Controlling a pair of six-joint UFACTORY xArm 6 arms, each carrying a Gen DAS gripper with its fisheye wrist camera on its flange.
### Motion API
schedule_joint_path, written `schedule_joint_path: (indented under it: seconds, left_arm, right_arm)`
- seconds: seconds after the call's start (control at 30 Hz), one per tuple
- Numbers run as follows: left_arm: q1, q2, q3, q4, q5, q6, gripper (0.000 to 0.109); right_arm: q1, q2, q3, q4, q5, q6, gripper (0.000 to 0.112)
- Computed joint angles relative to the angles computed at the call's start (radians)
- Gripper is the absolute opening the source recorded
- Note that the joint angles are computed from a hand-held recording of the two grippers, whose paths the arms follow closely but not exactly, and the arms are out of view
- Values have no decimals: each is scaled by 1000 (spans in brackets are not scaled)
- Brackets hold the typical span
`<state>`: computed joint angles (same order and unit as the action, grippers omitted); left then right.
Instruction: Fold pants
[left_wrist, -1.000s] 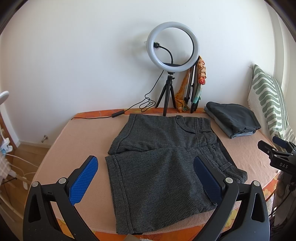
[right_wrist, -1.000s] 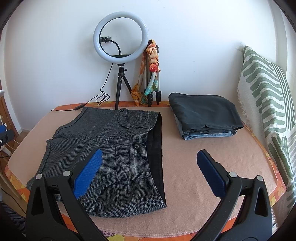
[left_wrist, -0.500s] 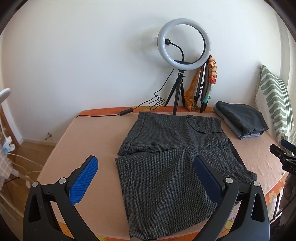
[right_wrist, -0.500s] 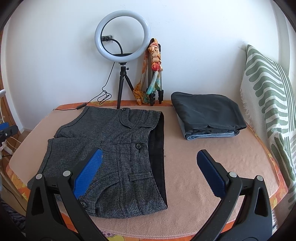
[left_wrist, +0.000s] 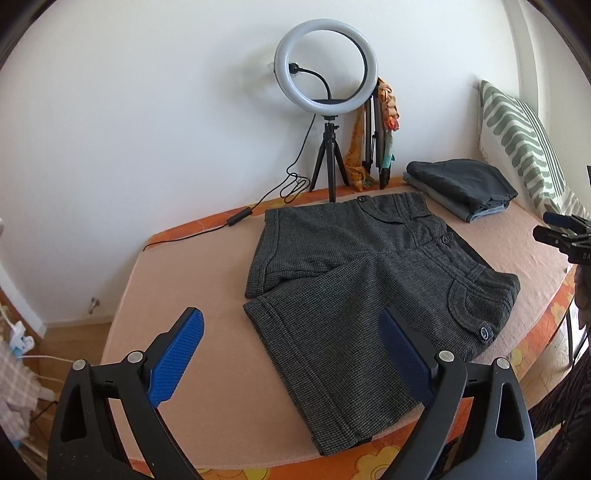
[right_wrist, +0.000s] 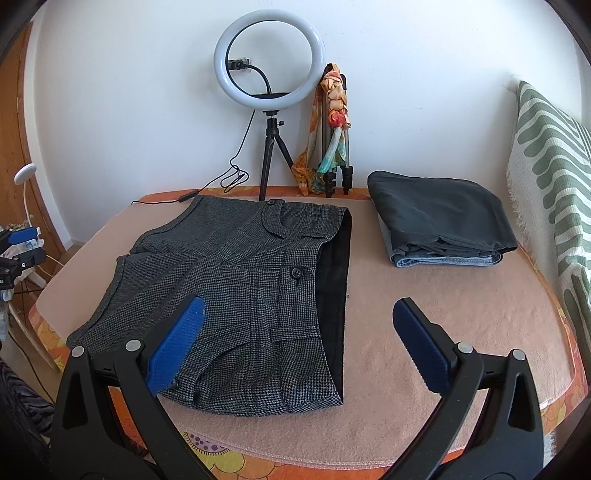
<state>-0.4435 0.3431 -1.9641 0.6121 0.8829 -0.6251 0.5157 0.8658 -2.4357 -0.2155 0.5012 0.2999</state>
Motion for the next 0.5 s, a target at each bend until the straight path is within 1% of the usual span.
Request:
schedule_joint_path:
  seconds: [0.07, 0.1, 0.2, 0.27, 0.33, 0.43, 0.5]
  left_arm:
    - [1, -21, 36, -39, -11, 66, 84]
    - [2, -27, 46, -66, -9, 102, 83]
    - [1, -56, 102, -140, -20, 175, 74]
    - [5, -69, 131, -217, -31, 233, 61]
    - [9, -84, 174, -295, -57, 287, 54]
    - [4, -88, 206, -350, -56, 340, 51]
    - [0, -93, 225, -384, -47, 375, 49]
  right_arm:
    - [0, -27, 61, 73, -41, -102, 103]
    - [2, -34, 76, 112, -42, -174, 103]
    - [14, -54, 109, 123, -10, -308, 103]
    - [19, -79, 152, 142, -6, -385, 103]
    - [23, -97, 182, 167, 9, -456, 103]
    - [28, -118, 224, 177, 27, -508, 103]
    - [27, -115, 226, 212, 52, -542, 103]
